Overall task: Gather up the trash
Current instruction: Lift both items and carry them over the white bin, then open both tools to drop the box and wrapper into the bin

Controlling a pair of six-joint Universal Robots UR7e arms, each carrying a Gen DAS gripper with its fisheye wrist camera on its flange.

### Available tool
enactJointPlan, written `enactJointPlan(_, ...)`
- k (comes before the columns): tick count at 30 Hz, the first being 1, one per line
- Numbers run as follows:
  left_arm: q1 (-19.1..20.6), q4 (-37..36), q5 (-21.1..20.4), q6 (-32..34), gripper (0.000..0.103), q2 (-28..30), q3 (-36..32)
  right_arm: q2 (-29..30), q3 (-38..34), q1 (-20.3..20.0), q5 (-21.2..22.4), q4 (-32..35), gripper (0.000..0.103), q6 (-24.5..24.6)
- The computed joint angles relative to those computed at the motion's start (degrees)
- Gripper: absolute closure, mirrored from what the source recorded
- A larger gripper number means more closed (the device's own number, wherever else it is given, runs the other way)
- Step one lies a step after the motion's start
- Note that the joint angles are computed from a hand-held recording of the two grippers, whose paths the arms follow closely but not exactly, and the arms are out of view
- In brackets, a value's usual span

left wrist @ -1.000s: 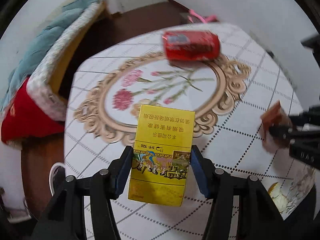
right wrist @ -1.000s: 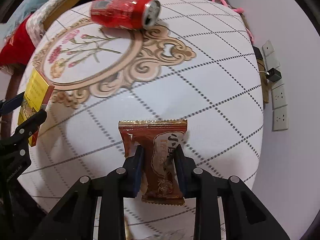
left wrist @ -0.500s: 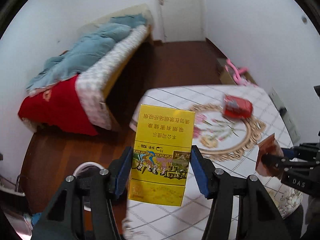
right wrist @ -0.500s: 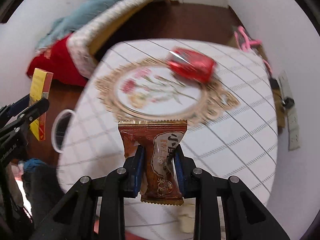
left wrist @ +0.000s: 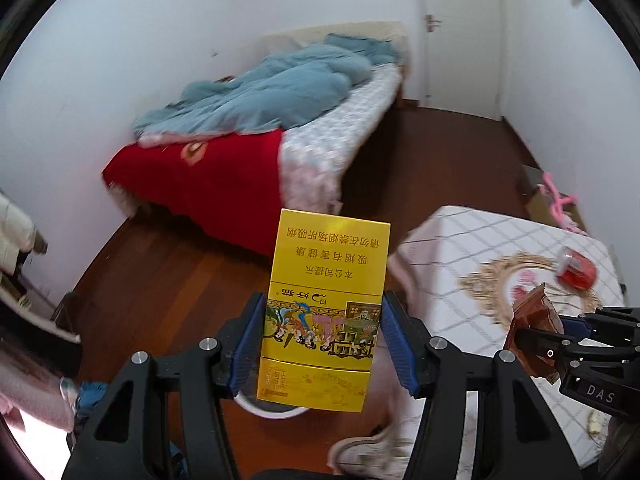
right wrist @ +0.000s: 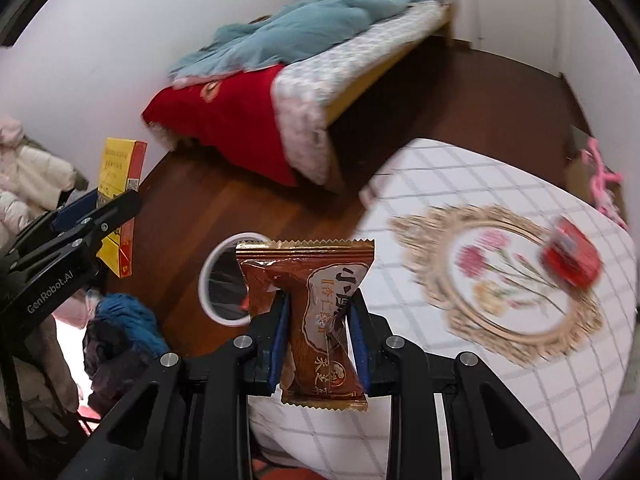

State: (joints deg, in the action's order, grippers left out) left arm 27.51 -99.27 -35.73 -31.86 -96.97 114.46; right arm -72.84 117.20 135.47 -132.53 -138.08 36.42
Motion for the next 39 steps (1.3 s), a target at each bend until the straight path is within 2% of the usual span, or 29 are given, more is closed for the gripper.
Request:
enactJointPlan(6, 10.17, -4.06, -0.47, 4.46, 0.049, -0.51, -0.26, 13.24, -7.53, -3.49, 4.0, -5.75, 0.073, -5.61)
enactJointPlan(10, 19.34, -7.6, -5.96, 6.79, 0.049, 1.13, -1.72, 20.96, -11.67, -6.13, 7.03, -8.54, 0.073, -7.81)
enactJointPlan(14, 26.85, -11.15, -8.78, 9.25, 0.049, 4.32, -2.42, 27.64, -15.7, -9.12, 9.74, -8.65, 0.073, -8.65)
enactJointPlan(18, 31.34, -14.04, -11.46, 10.95, 0.049, 6.9, -3.02, 33.23, -19.14, -12.46, 11.99, -8.26, 0.073, -9.12)
enactJointPlan(23, 37.78, -17.08, -17.48, 13.31, 0.049, 11.03, -5.53, 39.35, -23.65, -16.04, 13.69, -6.83, 0.073, -9.21)
enactJointPlan(26, 39.54, -17.05, -19.46, 13.63, 0.048, 12.64, -6.63, 41.78, -25.1, -17.53, 14.37, -6.87, 0.073, -9.62)
enactJointPlan(35, 42.17, -17.3, -19.95, 11.17, 0.046, 12.91, -6.97, 47.06, -29.14, -19.64, 15.71, -7.77, 0.073, -13.02)
enactJointPlan(36, 42.28, -17.01, -19.56, 10.91, 0.042, 12.78, -6.98, 47.71, -29.67, -19.61, 15.75, -8.08, 0.073, -13.92)
enactJointPlan(38, 42.35, -16.42, -18.91, 10.41, 0.015, 12.18, -6.86, 48.73, -30.99, -19.64, 15.68, -7.03, 0.072, -15.18)
enactJointPlan(39, 42.38, -16.31, -18.39, 10.02, 0.011, 11.77, -6.68, 49.2, -31.34, -19.6, 15.88, -7.5, 0.068, -16.01)
